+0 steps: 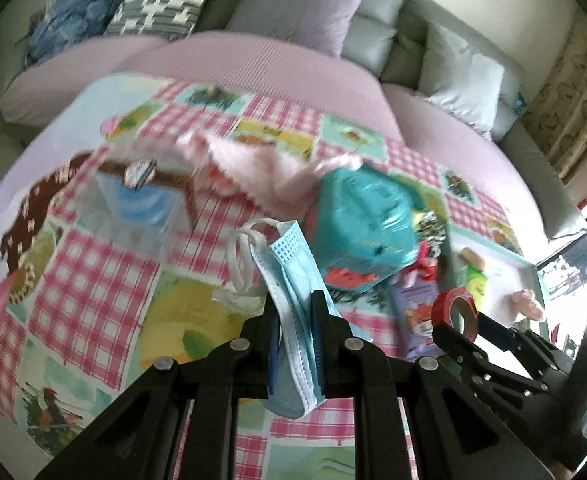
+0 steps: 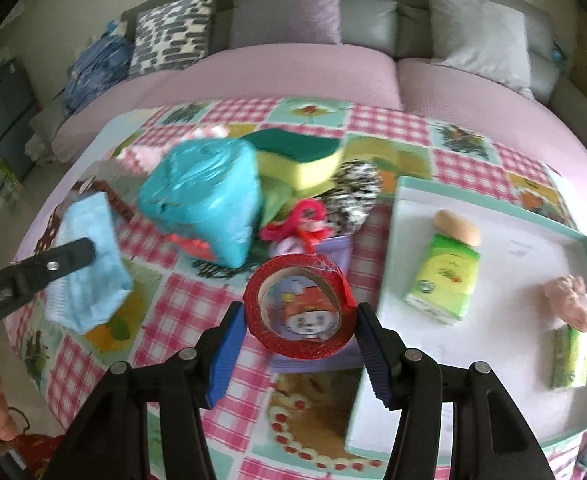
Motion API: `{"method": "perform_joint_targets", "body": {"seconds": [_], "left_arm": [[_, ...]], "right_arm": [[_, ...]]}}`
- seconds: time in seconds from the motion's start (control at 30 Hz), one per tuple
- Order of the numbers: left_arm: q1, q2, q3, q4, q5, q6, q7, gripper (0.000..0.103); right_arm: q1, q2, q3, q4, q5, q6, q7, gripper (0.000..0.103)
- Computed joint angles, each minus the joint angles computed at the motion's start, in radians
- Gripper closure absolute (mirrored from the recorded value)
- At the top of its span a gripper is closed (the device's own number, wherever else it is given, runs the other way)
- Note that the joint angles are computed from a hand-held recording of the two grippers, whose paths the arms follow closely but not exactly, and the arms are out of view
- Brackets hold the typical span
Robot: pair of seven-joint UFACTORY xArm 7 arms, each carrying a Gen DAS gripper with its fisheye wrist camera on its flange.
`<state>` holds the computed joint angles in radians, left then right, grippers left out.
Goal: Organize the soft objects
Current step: 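Carry the face mask over the tray with the left tool while the right tool carries the tape roll there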
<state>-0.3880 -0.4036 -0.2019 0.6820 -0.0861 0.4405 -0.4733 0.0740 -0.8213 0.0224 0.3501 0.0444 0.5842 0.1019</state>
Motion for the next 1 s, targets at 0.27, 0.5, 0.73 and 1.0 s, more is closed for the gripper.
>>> {"method": "perform_joint_targets", "body": {"seconds": [0.27, 0.5, 0.73, 1.0], "left_arm": [[-0.040, 0.002, -0.032, 0.070, 0.021, -0.024, 0.036, 0.088], [-0.082, 0.090, -0.061, 0.174, 0.024, 0.000, 0.069, 0.088], [-0.098, 0.192, -0.101, 0.276, 0.097, 0.026, 0.047, 0.088], [-0.191, 0.367, -0.134, 0.394, 0.121, 0.003, 0.079, 0.088]], "right_arm": [[-0.135, -0.107, -0.012, -0.019, -0.069, 0.049, 0.049, 0.045], [-0.273, -0.123, -0.037, -0.022, -0.145, 0.085, 0.077, 0.045], [-0.385, -0.132, -0.083, -0.033, -0.181, 0.119, 0.082, 0.045], [-0.475, -0.114, -0.124, -0.047, -0.199, 0.134, 0.062, 0.045]]}}
